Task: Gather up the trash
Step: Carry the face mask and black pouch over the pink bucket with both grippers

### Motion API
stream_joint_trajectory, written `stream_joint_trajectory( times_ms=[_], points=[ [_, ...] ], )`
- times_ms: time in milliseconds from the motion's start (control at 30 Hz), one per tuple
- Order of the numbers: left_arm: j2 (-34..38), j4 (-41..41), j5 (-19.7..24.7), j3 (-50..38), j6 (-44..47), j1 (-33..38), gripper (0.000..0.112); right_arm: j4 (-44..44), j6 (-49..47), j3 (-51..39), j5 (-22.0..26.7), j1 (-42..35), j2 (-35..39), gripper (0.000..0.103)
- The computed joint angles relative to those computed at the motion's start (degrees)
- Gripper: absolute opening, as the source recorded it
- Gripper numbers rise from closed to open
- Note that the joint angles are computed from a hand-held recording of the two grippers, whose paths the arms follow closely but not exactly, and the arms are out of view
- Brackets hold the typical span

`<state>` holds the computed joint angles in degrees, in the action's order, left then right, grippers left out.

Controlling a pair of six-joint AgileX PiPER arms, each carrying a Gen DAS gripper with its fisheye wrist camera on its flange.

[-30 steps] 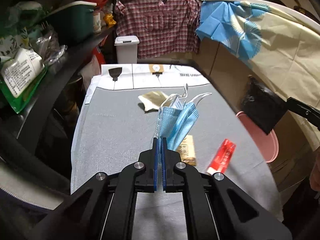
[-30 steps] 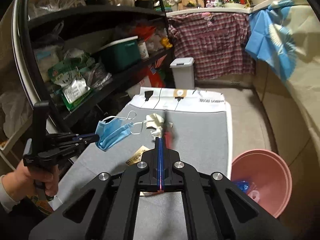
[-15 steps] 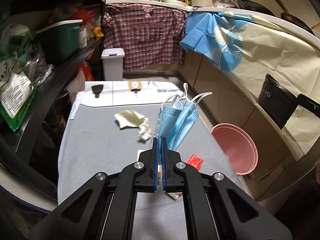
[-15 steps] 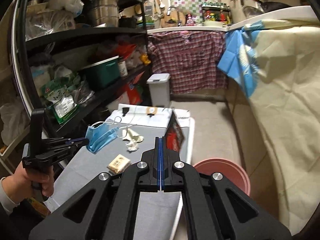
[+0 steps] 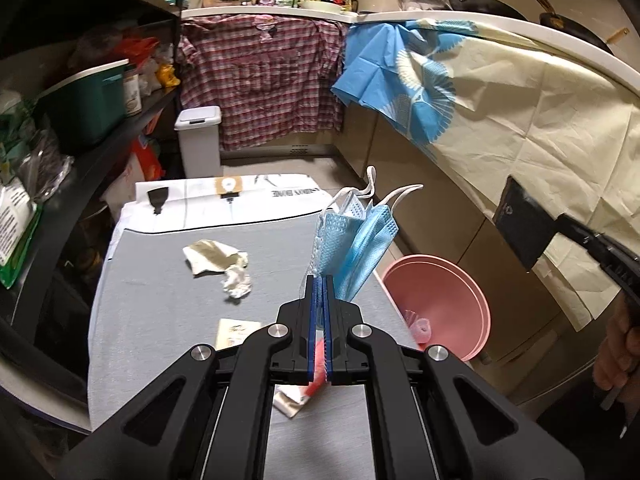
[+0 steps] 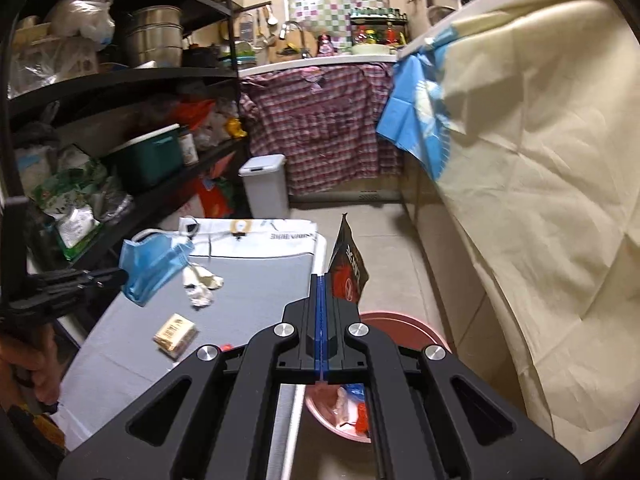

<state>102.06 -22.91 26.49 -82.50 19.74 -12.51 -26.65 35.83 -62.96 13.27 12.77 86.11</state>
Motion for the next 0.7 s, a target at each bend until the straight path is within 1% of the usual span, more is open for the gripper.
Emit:
stream_joint_trajectory(
  times_ms=[200, 267, 300, 367, 400, 467, 500, 600, 700],
  points=[
    [0.83, 6.52, -0.03, -1.94, -7.90, -5.00, 0.003, -1.35, 2.10, 1.56, -2.42, -3.38, 1.15, 0.000],
    [1.65, 7.08, 0.28, -3.03, -9.47, -6.25, 0.003, 2.26, -1.09, 1.39, -2.56, -4.45, 1.91, 0.000],
    [2.24, 6.09, 0.53, -3.76, -9.29, -6.93, 0.003, 2.51, -1.14, 1.41, -2.64, -4.65, 2.19, 0.000],
    [2.85, 7.00, -0.61, -3.95, -9.96, -8.27, 0.003, -2.56, 3.35, 1.19, -2.52, -4.82, 3.02, 0.000],
    [3.50, 7.98, -0.76, -4.47, -10.67, -8.94, 0.003, -3.32, 4.17, 1.19, -2.84, -5.10, 3.33, 0.000],
    [5.27, 7.46, -0.22, -6.05, -9.85, -9.87, 0.003, -1.22, 2.73, 0.86, -3.15, -5.91, 4.02, 0.000],
    [6.17, 7.39, 0.10, -7.01, -9.68, -10.16, 0.003, -2.52, 4.24, 0.51, -2.96, -6.26, 4.65, 0.000],
    [9.37, 6.82, 2.01, -10.98, -9.76, -10.91, 0.003, -2.02, 4.19, -0.83, -2.19, -6.82, 6.34, 0.000],
    [13.49, 7.66, 4.14, -15.92, -10.62, -12.40, 0.003, -6.62, 8.51, -1.83, -1.33, -6.97, 7.85, 0.000]
  ],
)
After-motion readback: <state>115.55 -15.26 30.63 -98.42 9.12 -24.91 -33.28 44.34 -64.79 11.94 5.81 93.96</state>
